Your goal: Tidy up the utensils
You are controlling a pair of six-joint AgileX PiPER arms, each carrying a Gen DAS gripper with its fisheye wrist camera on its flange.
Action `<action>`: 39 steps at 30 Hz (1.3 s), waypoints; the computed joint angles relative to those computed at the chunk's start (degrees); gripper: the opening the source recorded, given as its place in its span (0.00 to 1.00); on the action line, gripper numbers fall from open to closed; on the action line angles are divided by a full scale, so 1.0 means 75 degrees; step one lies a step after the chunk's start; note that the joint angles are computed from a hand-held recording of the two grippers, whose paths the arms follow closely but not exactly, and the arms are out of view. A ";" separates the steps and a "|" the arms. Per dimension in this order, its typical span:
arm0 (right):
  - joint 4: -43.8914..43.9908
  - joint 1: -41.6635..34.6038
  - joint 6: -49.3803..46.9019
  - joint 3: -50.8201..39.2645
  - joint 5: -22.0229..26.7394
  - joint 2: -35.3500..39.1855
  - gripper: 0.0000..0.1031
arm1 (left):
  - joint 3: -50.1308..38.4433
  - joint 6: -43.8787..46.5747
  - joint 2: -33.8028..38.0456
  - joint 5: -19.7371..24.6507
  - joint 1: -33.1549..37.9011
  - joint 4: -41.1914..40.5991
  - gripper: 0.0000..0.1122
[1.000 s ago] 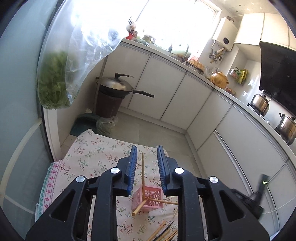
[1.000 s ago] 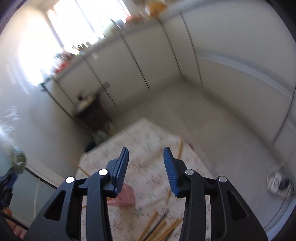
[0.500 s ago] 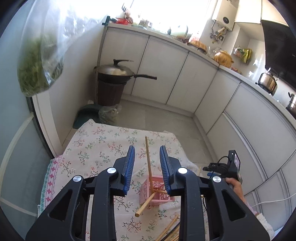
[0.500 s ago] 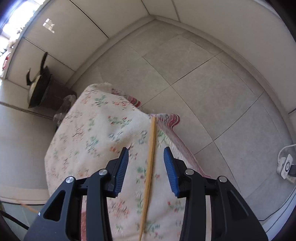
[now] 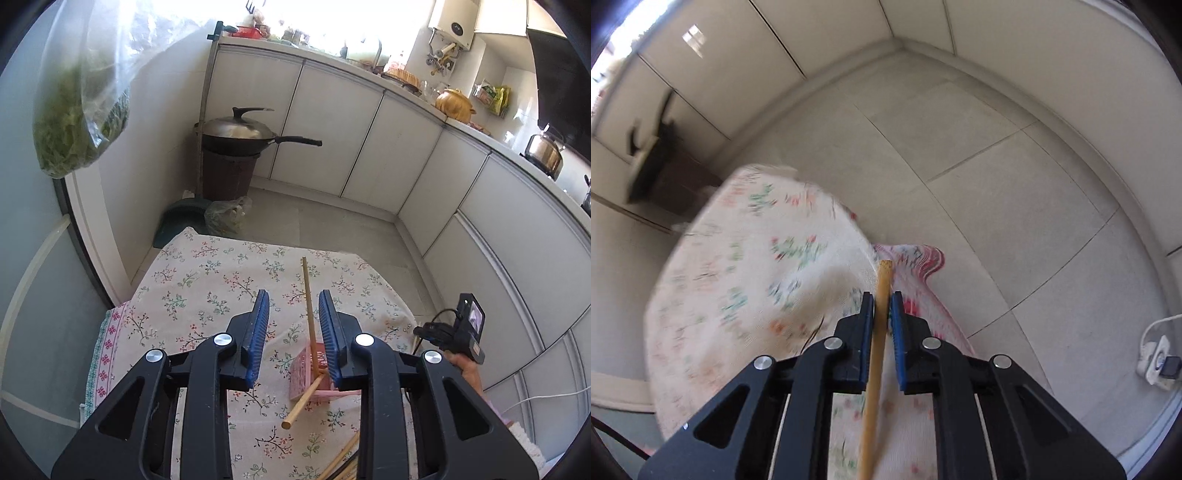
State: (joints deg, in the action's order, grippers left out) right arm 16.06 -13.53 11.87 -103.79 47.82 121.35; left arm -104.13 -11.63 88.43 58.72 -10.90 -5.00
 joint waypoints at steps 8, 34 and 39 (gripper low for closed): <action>-0.0172 0.0444 -0.0871 0.4062 -0.1239 -0.4409 0.08 | 0.0146 0.0063 -0.1009 0.0220 -0.0034 -0.0633 0.25; -0.2428 0.3614 0.1808 0.0883 0.1259 -0.6329 0.08 | 0.0446 0.1015 -0.1695 0.0610 0.1676 -0.2865 0.25; -0.3216 0.4057 0.2851 0.0723 0.0620 -0.5722 0.08 | 0.0381 0.1164 -0.1582 0.0695 0.1968 -0.3068 0.25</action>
